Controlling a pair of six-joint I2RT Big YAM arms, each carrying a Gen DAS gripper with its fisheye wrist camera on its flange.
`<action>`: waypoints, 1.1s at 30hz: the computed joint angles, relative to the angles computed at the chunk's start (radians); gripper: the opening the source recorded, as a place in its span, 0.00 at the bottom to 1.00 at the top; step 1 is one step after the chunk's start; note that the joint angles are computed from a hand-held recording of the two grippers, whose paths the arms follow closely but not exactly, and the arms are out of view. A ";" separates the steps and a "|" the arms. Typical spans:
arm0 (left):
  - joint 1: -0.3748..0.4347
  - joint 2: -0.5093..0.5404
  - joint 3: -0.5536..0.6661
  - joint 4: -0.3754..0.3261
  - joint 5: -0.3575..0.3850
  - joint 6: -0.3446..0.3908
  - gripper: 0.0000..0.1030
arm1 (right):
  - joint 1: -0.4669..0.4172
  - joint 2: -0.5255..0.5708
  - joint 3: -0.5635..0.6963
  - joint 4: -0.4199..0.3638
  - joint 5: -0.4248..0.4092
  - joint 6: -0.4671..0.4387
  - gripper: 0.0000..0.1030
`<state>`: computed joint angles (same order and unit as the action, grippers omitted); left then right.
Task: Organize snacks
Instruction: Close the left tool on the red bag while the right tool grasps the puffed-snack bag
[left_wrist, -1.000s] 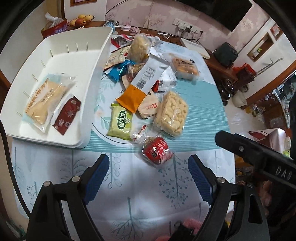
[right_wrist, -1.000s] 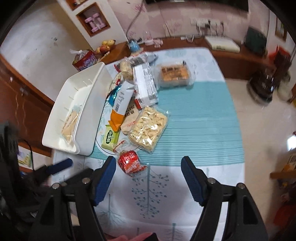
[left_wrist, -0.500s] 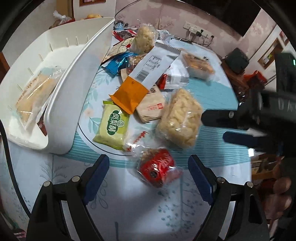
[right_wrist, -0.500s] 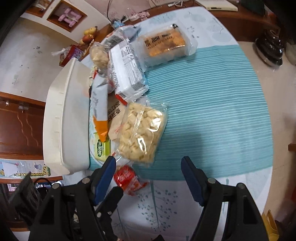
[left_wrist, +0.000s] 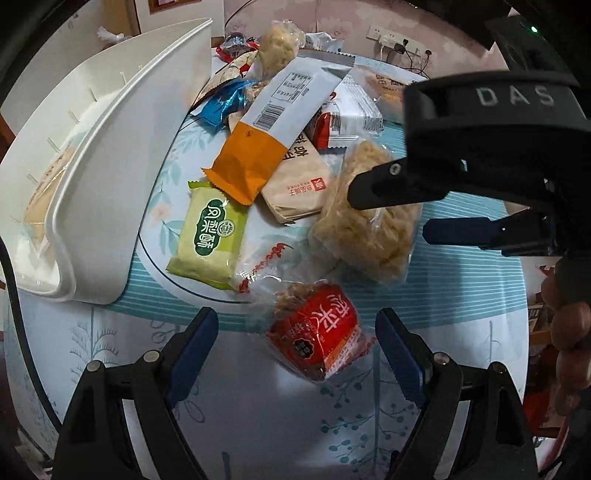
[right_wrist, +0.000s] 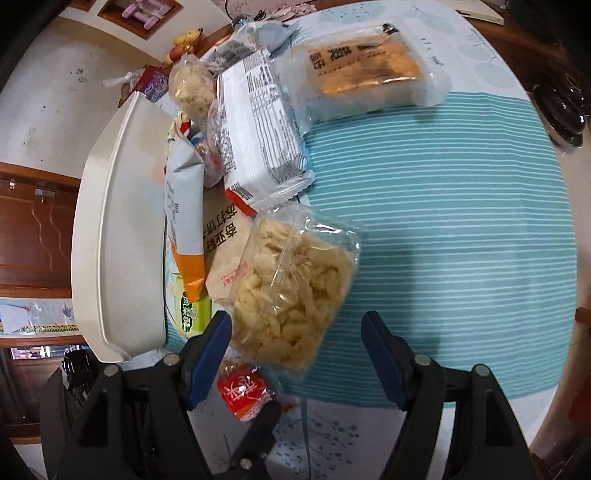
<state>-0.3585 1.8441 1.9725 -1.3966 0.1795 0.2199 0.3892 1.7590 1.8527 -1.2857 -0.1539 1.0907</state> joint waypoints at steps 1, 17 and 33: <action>-0.002 0.001 -0.002 0.003 -0.007 -0.001 0.84 | 0.002 0.005 0.005 -0.003 0.002 -0.006 0.71; -0.012 0.006 -0.038 0.074 0.036 -0.031 0.68 | 0.023 0.130 0.164 -0.085 0.037 -0.089 0.71; 0.045 -0.037 -0.082 0.046 0.131 0.025 0.49 | 0.023 0.099 0.123 -0.082 0.026 -0.081 0.65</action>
<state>-0.3133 1.8070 1.8904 -1.3504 0.3102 0.2447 0.4121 1.8581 1.9753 -1.3681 -0.1279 1.0095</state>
